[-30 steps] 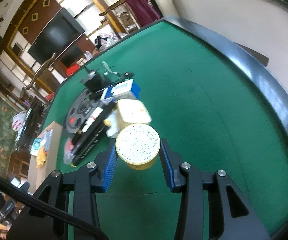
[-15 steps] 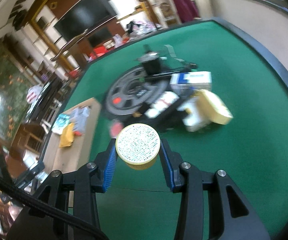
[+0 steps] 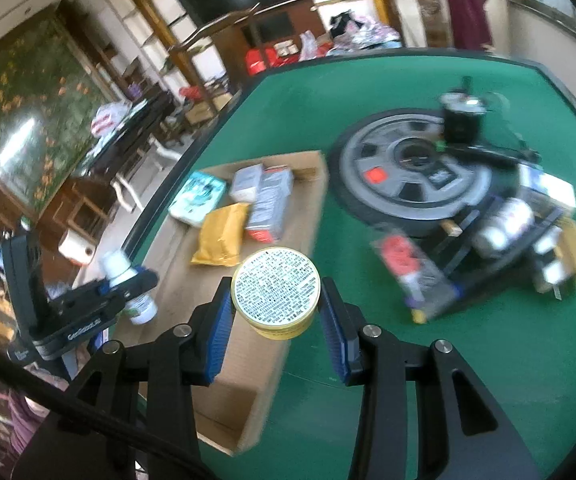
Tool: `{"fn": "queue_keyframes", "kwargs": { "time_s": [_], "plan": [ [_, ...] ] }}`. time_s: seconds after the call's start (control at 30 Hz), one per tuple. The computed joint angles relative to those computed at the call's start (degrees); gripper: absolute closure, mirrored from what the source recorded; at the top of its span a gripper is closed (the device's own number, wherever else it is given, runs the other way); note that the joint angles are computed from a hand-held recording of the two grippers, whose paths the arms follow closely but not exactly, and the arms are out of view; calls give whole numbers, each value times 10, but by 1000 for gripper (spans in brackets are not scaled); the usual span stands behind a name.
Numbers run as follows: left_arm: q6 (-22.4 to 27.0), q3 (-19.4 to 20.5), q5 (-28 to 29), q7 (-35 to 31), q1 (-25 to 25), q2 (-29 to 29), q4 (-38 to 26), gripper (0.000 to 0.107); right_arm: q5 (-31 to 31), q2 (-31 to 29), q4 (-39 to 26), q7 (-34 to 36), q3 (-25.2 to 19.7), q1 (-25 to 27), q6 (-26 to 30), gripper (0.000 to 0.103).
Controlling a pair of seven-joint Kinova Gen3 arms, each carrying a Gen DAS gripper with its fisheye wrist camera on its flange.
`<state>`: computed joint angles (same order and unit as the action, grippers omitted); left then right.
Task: Organize objects
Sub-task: 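Carry the tin and bottle into the cardboard tray and open both tools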
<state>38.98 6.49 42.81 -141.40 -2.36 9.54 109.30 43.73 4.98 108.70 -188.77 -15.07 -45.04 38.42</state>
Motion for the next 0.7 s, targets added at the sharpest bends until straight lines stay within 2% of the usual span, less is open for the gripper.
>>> {"fn": "queue_keyframes", "kwargs": {
  "time_s": [0.33,0.47,0.7],
  "plan": [
    [22,6,-121,128,31,67,-80,78,-77,109,-99,131,38,-15,-28,63],
    [31,11,-148,160,33,83,-103,78,-111,136,-121,170,56,-22,-36,63],
    [33,21,-162,180,28,94,-117,78,-146,157,-140,208,91,-44,-26,63]
  ]
}}
